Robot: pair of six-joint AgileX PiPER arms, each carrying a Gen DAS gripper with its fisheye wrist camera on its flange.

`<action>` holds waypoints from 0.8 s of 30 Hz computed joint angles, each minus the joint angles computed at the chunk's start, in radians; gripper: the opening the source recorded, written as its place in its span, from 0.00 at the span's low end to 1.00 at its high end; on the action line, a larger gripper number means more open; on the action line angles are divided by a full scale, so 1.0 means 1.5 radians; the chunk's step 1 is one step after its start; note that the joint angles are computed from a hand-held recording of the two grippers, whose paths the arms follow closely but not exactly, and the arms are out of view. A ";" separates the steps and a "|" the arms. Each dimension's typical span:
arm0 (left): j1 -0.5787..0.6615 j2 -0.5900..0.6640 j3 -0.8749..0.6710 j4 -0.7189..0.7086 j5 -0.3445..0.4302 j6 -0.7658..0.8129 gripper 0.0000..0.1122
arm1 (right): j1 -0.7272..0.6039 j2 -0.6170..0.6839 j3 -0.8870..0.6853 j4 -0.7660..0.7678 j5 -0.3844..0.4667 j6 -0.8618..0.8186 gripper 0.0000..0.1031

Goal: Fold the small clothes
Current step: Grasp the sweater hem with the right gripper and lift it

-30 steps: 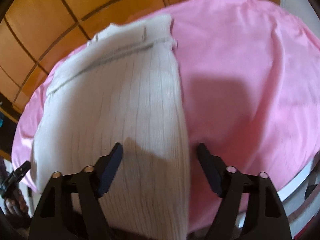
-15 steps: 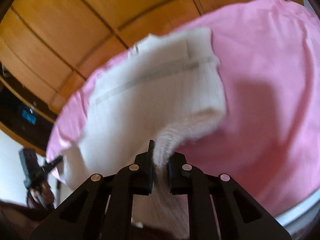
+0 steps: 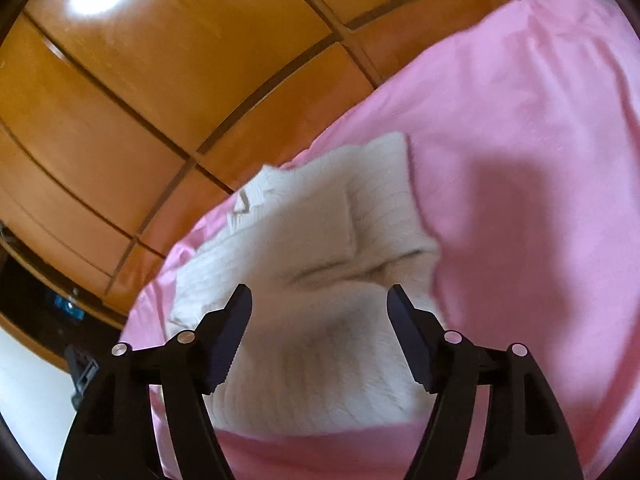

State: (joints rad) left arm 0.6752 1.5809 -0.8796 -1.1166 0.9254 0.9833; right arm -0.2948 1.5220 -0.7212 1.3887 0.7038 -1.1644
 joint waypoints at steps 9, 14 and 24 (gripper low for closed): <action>0.048 0.013 0.130 0.021 0.015 0.177 0.55 | 0.044 0.017 0.125 0.083 -0.128 -0.171 0.60; 0.027 0.000 0.132 0.036 -0.005 0.147 0.09 | 0.081 0.024 0.091 0.029 -0.171 -0.080 0.16; 0.237 -0.116 0.195 0.126 0.163 0.204 0.08 | -0.058 -0.202 0.192 -0.153 -0.005 0.009 0.11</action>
